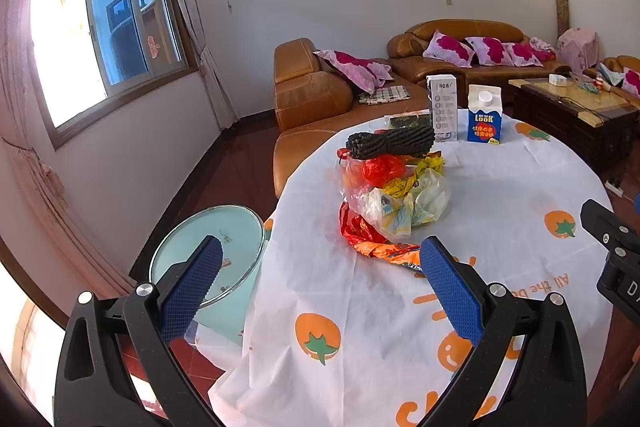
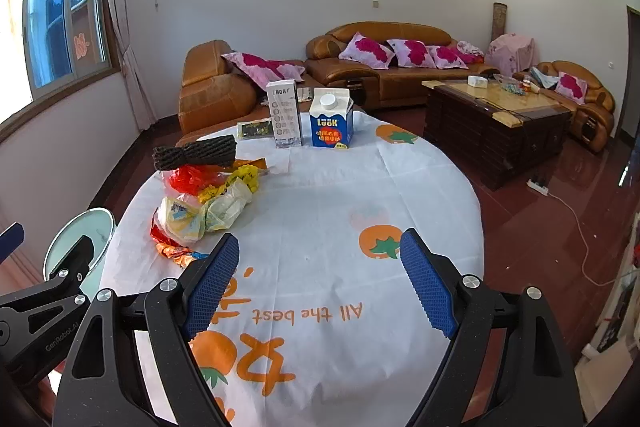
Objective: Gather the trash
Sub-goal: 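Move both open tools back toward the remaining trash pile, then close the right tool on the orange-and-blue snack wrapper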
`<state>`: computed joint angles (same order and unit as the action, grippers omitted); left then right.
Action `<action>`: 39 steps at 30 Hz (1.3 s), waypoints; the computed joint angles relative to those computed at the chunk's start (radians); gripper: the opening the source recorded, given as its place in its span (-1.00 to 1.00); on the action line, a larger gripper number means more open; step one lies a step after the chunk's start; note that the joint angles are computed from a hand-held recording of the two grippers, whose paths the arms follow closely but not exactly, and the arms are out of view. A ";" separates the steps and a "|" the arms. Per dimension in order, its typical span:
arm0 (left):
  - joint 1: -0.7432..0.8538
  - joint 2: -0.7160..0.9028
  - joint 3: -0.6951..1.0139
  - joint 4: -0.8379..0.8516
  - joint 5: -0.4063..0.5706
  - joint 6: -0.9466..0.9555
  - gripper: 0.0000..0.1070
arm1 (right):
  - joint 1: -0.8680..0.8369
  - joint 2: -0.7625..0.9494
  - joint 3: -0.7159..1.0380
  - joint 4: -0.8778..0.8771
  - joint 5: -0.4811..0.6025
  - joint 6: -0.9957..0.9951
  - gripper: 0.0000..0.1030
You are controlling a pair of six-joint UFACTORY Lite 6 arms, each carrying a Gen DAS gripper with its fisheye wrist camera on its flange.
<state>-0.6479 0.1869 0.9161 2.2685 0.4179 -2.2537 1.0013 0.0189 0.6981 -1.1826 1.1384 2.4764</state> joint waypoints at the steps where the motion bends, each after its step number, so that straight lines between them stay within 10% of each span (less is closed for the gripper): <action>1: 0.004 0.007 0.006 0.008 -0.003 -0.006 0.81 | -0.008 0.007 0.005 -0.005 -0.007 -0.004 0.59; 15: 0.236 0.198 0.110 0.466 -0.101 -0.391 0.81 | -0.207 0.240 0.169 -0.148 -0.279 -0.109 0.58; 31: 0.405 0.384 0.337 0.573 -0.195 -0.525 0.81 | -0.400 0.683 0.700 -0.121 -0.591 -0.534 0.56; 39: 0.425 0.471 0.439 0.557 -0.247 -0.508 0.81 | -0.446 0.867 0.927 0.116 -0.672 -0.847 -0.02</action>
<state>-0.2230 0.6578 1.3546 2.8253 0.1712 -2.7614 0.5550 0.8855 1.6246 -1.0666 0.4665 1.6290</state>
